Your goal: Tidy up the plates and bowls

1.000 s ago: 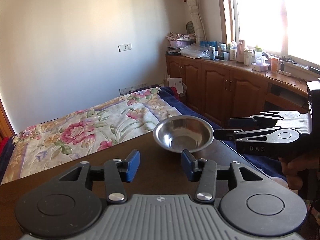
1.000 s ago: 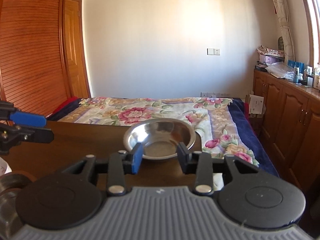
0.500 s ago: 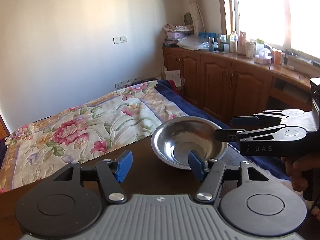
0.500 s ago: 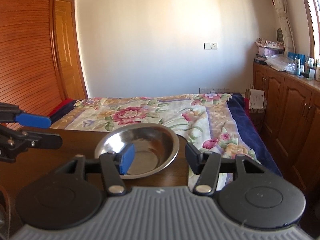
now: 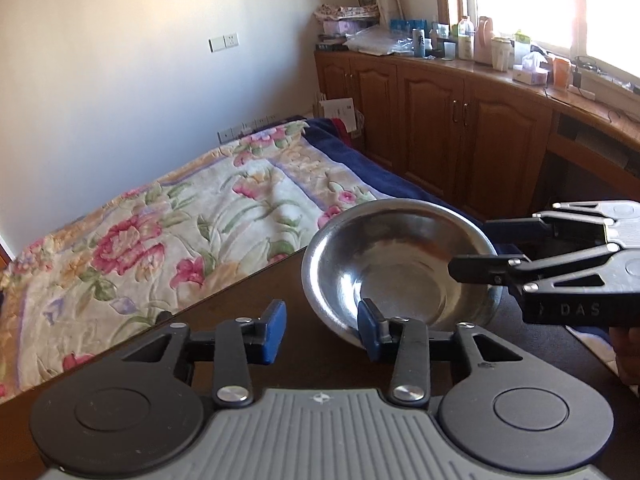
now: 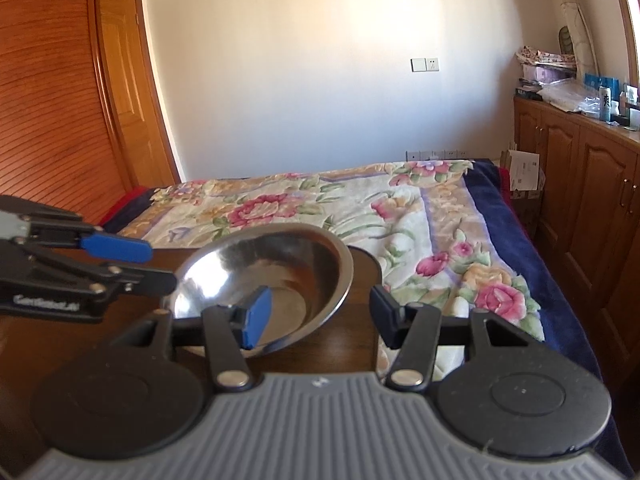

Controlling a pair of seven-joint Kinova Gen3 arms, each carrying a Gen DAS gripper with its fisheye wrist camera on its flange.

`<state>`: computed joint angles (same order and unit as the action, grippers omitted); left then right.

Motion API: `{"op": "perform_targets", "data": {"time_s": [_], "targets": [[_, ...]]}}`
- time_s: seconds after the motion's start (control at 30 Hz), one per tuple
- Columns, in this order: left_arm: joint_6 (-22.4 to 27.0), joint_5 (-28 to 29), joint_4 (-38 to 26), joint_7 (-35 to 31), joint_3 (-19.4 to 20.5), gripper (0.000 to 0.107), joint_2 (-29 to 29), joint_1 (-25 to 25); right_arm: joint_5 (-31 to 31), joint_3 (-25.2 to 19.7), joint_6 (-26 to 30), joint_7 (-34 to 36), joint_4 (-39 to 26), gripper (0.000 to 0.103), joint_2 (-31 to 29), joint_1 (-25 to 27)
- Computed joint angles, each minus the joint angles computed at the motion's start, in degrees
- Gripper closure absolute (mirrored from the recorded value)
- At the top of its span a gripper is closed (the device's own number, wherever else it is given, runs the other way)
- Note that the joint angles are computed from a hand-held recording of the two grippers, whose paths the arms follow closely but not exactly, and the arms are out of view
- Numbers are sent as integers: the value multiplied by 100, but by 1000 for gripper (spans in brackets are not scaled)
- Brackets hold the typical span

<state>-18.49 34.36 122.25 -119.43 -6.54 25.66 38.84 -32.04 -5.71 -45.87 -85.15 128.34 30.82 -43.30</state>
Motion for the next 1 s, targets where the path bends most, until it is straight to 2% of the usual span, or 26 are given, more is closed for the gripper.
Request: {"op": "perform_targets", "data": {"time_s": [0.17, 0.23, 0.33, 0.37, 0.4, 0.53, 0.73, 1.0], "targets": [[456, 72, -286, -42, -217, 65, 83, 25, 166, -53, 143, -142, -26, 53, -19, 135], [657, -10, -397, 71, -279, 69, 112, 3, 332, -91, 245, -279, -53, 60, -25, 253], [946, -264, -511, 331, -242, 78, 101, -143, 536, -120, 377, -474, -99, 71, -32, 372], [1096, -384, -551, 437, -192, 86, 75, -231, 594, -128, 400, -536, -105, 74, -34, 398], [1153, -411, -561, 496, -222, 87, 55, -212, 666, -146, 418, -619, -106, 75, -37, 437], [1079, -626, -436, 794, -371, 89, -56, -45, 871, -190, 527, -903, -126, 82, -54, 524], [916, -951, -169, 1110, -525, 91, -345, 127, 539, -8, 670, -773, -178, 88, -119, 250], [698, -614, 240, 756, -677, 91, -862, 378, -60, 108, 669, -281, -146, 89, -394, -139]]}}
